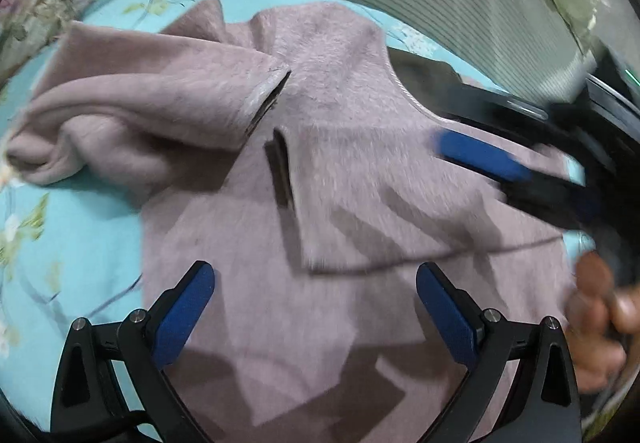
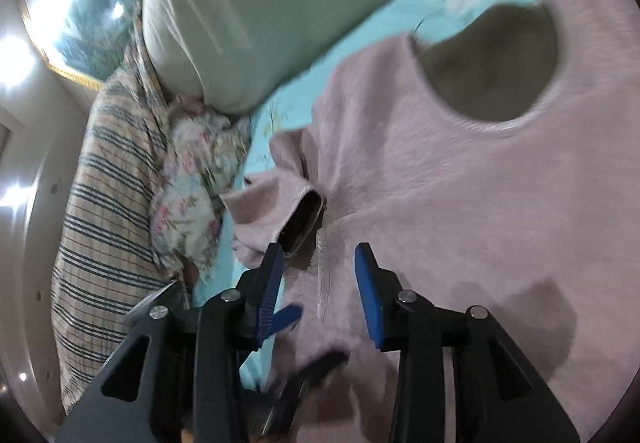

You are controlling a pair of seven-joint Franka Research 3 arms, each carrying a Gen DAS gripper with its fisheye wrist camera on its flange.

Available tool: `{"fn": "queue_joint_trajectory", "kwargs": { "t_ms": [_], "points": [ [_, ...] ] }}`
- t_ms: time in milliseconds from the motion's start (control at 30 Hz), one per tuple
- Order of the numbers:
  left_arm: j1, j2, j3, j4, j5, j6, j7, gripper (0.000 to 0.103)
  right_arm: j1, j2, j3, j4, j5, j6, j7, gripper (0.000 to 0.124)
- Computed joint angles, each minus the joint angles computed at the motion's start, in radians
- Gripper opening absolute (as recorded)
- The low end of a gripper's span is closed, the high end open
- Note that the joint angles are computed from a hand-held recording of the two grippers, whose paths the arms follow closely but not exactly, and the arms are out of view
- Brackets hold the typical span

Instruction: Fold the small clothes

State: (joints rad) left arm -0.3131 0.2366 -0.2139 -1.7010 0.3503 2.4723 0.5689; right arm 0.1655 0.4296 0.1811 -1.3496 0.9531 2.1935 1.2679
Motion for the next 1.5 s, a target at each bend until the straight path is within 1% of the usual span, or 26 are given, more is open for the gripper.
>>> {"fn": "queue_joint_trajectory", "kwargs": {
  "t_ms": [33,100,167,200,233,267,300,333,400,467,500,533,633,700,767,900,1000,1067,1100,1133,1167,1200,1333,1400,1467,1500],
  "points": [
    [0.003,0.025,0.002,0.029,-0.007,-0.013,0.003,0.1,-0.013,-0.036,0.0,-0.044,0.022,0.016,-0.021,0.039],
    [0.009,0.052,0.004,0.054,-0.019,0.009,0.008,0.098,-0.029,-0.122,-0.011,-0.144,0.065,0.054,-0.065,0.039],
    [0.014,0.074,0.004,0.072,-0.032,0.052,0.019,0.088,-0.037,-0.202,-0.032,-0.236,0.106,0.081,-0.097,0.039],
    [0.021,0.088,-0.001,0.082,-0.05,0.077,0.04,0.073,-0.04,-0.239,-0.043,-0.279,0.135,0.089,-0.118,0.039],
    [0.022,0.109,-0.006,0.109,-0.064,0.079,0.06,0.054,-0.041,-0.277,-0.056,-0.323,0.159,0.099,-0.135,0.039],
    [0.014,0.127,-0.002,0.137,-0.06,0.065,0.066,0.041,-0.037,-0.305,-0.069,-0.356,0.17,0.108,-0.144,0.039],
    [-0.001,0.148,0.01,0.17,-0.039,0.04,0.064,0.016,-0.034,-0.333,-0.083,-0.388,0.18,0.117,-0.158,0.039],
    [-0.008,0.156,0.016,0.184,-0.029,0.031,0.065,0.008,-0.03,-0.359,-0.096,-0.417,0.182,0.126,-0.165,0.039],
    [-0.038,0.143,0.048,0.187,0.032,0.022,0.019,0.002,-0.023,-0.407,-0.122,-0.469,0.159,0.151,-0.176,0.039],
    [-0.08,0.09,0.092,0.161,0.161,-0.005,-0.079,0.002,-0.016,-0.434,-0.142,-0.498,0.109,0.184,-0.166,0.039],
    [-0.08,0.05,0.101,0.123,0.209,0.015,-0.122,0.002,-0.015,-0.445,-0.152,-0.512,0.068,0.209,-0.154,0.039],
    [-0.079,0.029,0.105,0.111,0.252,0.003,-0.16,0.001,-0.015,-0.45,-0.159,-0.52,0.019,0.242,-0.133,0.039],
    [-0.066,-0.014,0.109,0.095,0.361,-0.097,-0.24,0.001,-0.025,-0.423,-0.179,-0.504,-0.116,0.3,-0.024,0.039],
    [-0.024,-0.034,0.093,0.063,0.341,-0.081,-0.25,0.002,-0.035,-0.382,-0.187,-0.468,-0.164,0.326,0.018,0.04],
    [0.005,-0.043,0.078,0.038,0.327,-0.048,-0.253,0.002,-0.043,-0.313,-0.192,-0.396,-0.257,0.325,0.084,0.046],
    [0.006,-0.025,0.06,0.05,0.369,-0.063,-0.252,0.002,-0.056,-0.183,-0.196,-0.255,-0.401,0.308,0.17,0.047],
    [0.012,-0.048,0.053,0.025,0.369,-0.058,-0.252,0.002,-0.068,-0.058,-0.194,-0.102,-0.486,0.231,0.25,0.047],
    [0.014,-0.059,0.05,0.011,0.373,-0.054,-0.26,0.002,-0.089,-0.008,-0.174,-0.039,-0.484,0.179,0.245,0.047],
    [0.014,-0.065,0.047,0.004,0.375,-0.054,-0.265,0.002,-0.093,0.008,-0.163,-0.021,-0.482,0.176,0.233,0.047],
    [0.016,-0.067,0.045,0.002,0.375,-0.053,-0.266,0.002,-0.094,0.013,-0.155,-0.017,-0.485,0.177,0.22,0.037],
    [0.017,-0.068,0.044,0.001,0.377,-0.057,-0.268,0.002,-0.096,0.018,-0.15,-0.007,-0.487,0.171,0.208,0.008],
    [0.017,-0.067,0.043,0.003,0.377,-0.062,-0.267,0.002,-0.094,0.021,-0.152,0.004,-0.496,0.158,0.217,0.007],
    [0.019,-0.054,0.033,0.018,0.354,-0.041,-0.241,0.002,-0.092,-0.025,-0.168,-0.041,-0.517,0.234,0.229,0.006],
    [0.011,-0.037,0.032,0.036,0.355,-0.045,-0.224,0.002,-0.09,-0.016,-0.179,-0.034,-0.541,0.22,0.261,0.006],
    [0.002,-0.011,0.033,0.058,0.349,-0.065,-0.214,0.002,-0.085,0.01,-0.184,-0.003,-0.576,0.171,0.281,0.008],
    [0.001,0.001,0.034,0.066,0.334,-0.074,-0.208,0.002,-0.071,0.009,-0.197,-0.005,-0.613,0.17,0.308,0.011]
  ]
}}
